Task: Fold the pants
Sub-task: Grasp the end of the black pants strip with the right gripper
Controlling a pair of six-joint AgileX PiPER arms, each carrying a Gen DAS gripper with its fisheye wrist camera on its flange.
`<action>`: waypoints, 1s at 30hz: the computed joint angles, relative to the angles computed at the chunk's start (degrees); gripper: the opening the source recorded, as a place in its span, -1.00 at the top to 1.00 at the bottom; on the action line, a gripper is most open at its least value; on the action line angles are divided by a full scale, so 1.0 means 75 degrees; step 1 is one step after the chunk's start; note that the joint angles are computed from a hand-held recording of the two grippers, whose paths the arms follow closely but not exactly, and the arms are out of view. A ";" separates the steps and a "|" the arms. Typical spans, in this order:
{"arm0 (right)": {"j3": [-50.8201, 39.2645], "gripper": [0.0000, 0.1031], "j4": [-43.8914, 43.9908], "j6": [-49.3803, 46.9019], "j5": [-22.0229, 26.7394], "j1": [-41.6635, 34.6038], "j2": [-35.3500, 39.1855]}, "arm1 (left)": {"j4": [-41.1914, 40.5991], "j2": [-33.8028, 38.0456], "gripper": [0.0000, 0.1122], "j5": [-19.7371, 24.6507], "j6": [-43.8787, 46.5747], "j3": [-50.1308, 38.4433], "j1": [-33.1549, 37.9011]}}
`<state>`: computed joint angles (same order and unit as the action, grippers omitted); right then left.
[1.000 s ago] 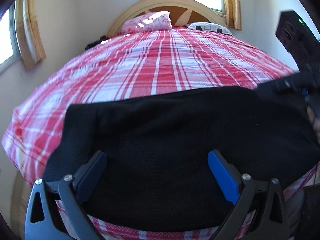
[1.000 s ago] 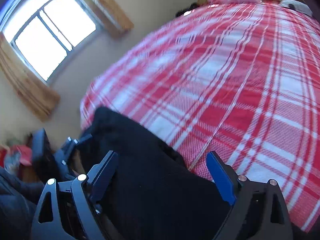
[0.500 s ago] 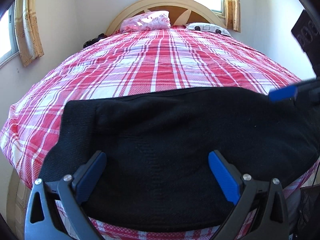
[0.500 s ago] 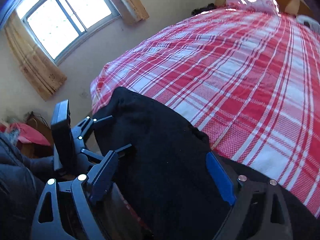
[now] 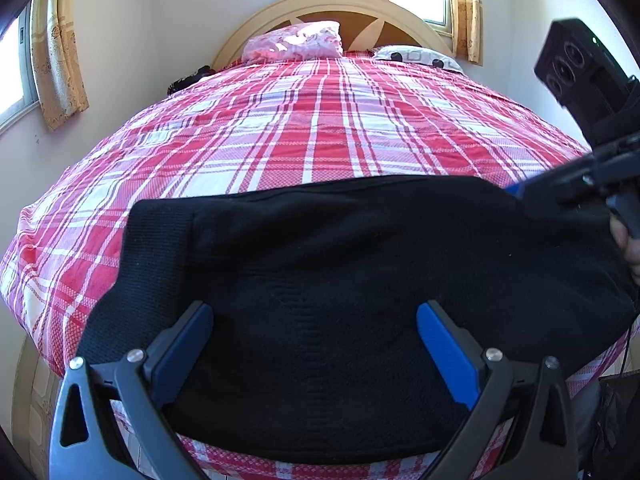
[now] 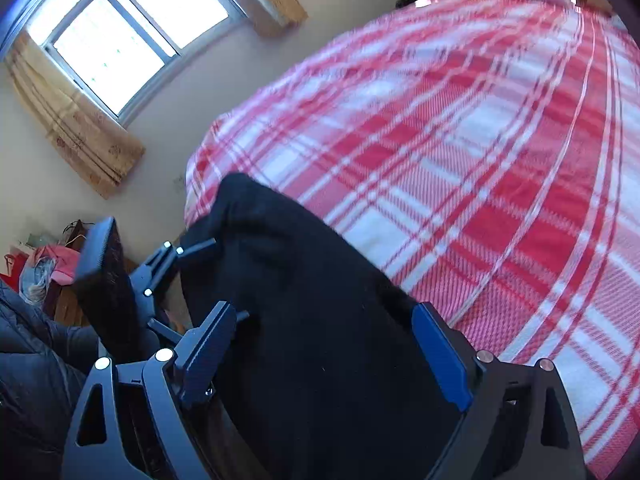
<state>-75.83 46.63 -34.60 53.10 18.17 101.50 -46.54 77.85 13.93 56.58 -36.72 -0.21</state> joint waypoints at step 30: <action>-0.0033 -0.74 0.4984 -0.0684 0.1370 -0.2288 0.1359 | -0.0095 0.0064 -0.84 0.0012 0.0058 -0.0034 0.0000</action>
